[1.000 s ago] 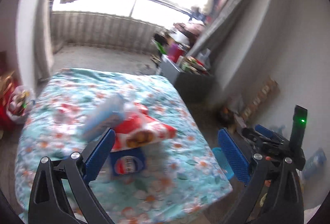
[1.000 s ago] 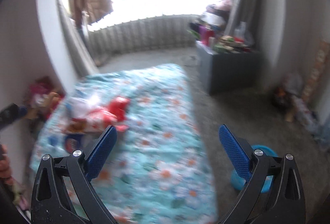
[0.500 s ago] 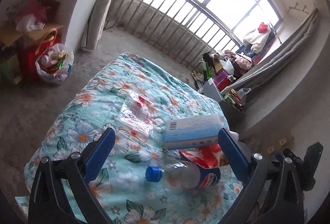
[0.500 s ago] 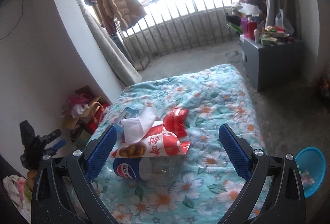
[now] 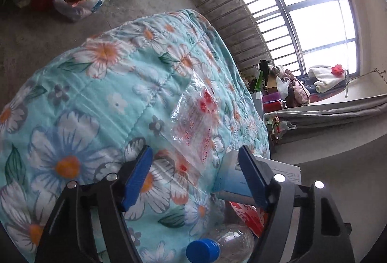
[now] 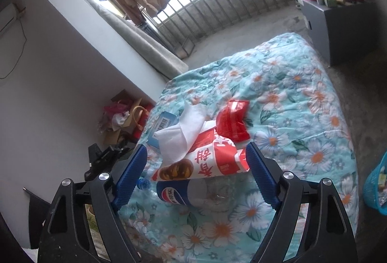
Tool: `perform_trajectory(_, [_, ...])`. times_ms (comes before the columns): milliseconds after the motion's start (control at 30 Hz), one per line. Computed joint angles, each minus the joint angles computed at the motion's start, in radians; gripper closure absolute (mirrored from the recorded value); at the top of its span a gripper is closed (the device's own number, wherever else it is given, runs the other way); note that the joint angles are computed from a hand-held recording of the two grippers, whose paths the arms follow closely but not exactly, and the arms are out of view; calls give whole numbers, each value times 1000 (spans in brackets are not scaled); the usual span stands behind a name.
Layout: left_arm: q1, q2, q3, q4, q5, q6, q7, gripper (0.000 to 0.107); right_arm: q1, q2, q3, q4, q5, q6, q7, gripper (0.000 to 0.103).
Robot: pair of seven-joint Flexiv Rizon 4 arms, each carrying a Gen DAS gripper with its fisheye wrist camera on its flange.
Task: Collect trash
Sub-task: 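Grasp the white tissue with the right tool while the left tool grasps the clear plastic bag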
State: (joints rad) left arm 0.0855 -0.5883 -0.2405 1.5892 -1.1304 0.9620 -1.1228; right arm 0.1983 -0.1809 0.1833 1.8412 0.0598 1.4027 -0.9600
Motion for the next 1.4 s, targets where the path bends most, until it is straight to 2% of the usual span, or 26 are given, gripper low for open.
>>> perform_trajectory(167, [-19,-22,24,-32,97,22,-46,52,-56,-57,83,-114,175,-69,-151,28])
perform_trajectory(333, [-14,-35,19,-42,160,43,-65,75,-79,-111,113,-222,298,-162,-253,32])
perform_trajectory(433, [-5,-36,6,-37,167,48,-62,88,-59,-133,91,-258,291,-214,-255,35])
perform_trajectory(567, [4,-31,-14,-20,141,66,-46,97,-31,-157,63,-289,247,-274,-254,38])
perform_trajectory(633, [8,-25,-22,-7,119,75,-29,101,-19,-168,48,-299,220,-295,-240,44])
perform_trajectory(733, [11,-18,-29,5,89,86,1,104,-15,-184,39,-316,204,-317,-221,53])
perform_trajectory(967, [1,-4,-25,13,53,110,57,105,-9,-207,41,-347,182,-375,-227,63])
perform_trajectory(1233, [-8,17,-37,27,-14,150,128,106,-19,-223,54,-368,211,-405,-255,97])
perform_trajectory(1400, [-18,40,-42,36,-80,178,194,107,-17,-209,52,-352,222,-367,-265,103])
